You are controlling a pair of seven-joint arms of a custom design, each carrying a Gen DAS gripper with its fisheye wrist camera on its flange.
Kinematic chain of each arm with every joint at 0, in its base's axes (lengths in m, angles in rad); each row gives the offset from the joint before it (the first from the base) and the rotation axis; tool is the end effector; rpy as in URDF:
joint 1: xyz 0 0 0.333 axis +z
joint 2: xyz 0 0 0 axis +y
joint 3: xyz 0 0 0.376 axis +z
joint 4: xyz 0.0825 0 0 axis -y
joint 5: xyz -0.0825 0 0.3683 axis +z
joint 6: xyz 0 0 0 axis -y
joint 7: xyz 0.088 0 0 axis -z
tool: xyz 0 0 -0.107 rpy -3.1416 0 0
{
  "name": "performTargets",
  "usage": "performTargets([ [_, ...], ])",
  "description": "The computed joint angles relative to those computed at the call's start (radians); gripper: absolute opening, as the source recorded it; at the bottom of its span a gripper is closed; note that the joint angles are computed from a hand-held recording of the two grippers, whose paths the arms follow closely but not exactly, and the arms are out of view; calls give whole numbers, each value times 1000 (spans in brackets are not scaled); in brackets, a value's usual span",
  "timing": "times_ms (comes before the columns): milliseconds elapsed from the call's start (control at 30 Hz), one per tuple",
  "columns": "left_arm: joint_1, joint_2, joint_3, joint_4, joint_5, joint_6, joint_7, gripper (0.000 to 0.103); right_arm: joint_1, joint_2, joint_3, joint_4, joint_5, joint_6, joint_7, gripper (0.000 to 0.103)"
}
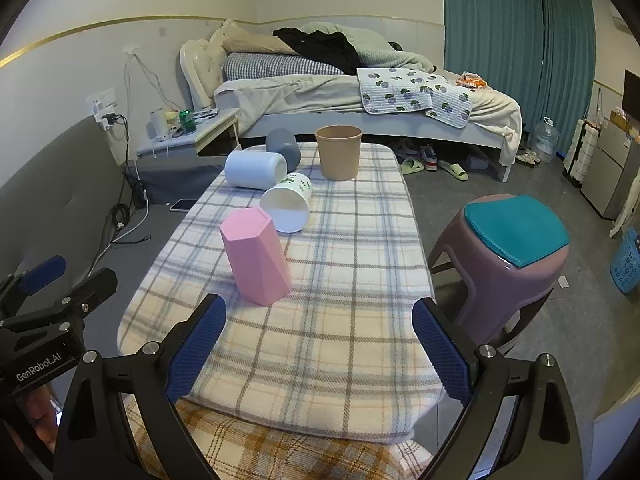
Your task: Flip cup upside down
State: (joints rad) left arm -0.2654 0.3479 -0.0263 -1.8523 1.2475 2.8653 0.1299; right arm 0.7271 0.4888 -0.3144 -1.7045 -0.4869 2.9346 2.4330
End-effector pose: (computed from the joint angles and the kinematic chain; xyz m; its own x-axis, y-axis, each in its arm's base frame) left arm 0.6225 -0.2397 0.4483 0.0406 -0.9992 -0.0050 -0.6382 -0.0221 -0.7695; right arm 0.6340 0.3590 0.4621 0.1120 -0.9915 -0.0658 -0.6850 -0.0291 -0.7280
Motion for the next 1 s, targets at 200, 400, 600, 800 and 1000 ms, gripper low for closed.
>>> performTargets([
  [200, 0, -2, -2, -4, -13, -8, 5, 93, -8, 5, 9, -1, 18, 6, -21, 95],
  [400, -2, 0, -3, -6, -27, -13, 14, 94, -4, 3, 5, -7, 32, 8, -30, 95],
  [600, -5, 1, -1, -6, -26, -14, 11, 94, 1, 4, 0, -7, 38, 9, -36, 95],
  [800, -5, 2, -1, -7, -27, -13, 9, 94, 1, 3, 0, -9, 42, 3, -39, 95],
  [1000, -5, 3, -1, -9, -24, -16, 11, 94, -2, 3, 4, -11, 43, 4, -44, 95],
])
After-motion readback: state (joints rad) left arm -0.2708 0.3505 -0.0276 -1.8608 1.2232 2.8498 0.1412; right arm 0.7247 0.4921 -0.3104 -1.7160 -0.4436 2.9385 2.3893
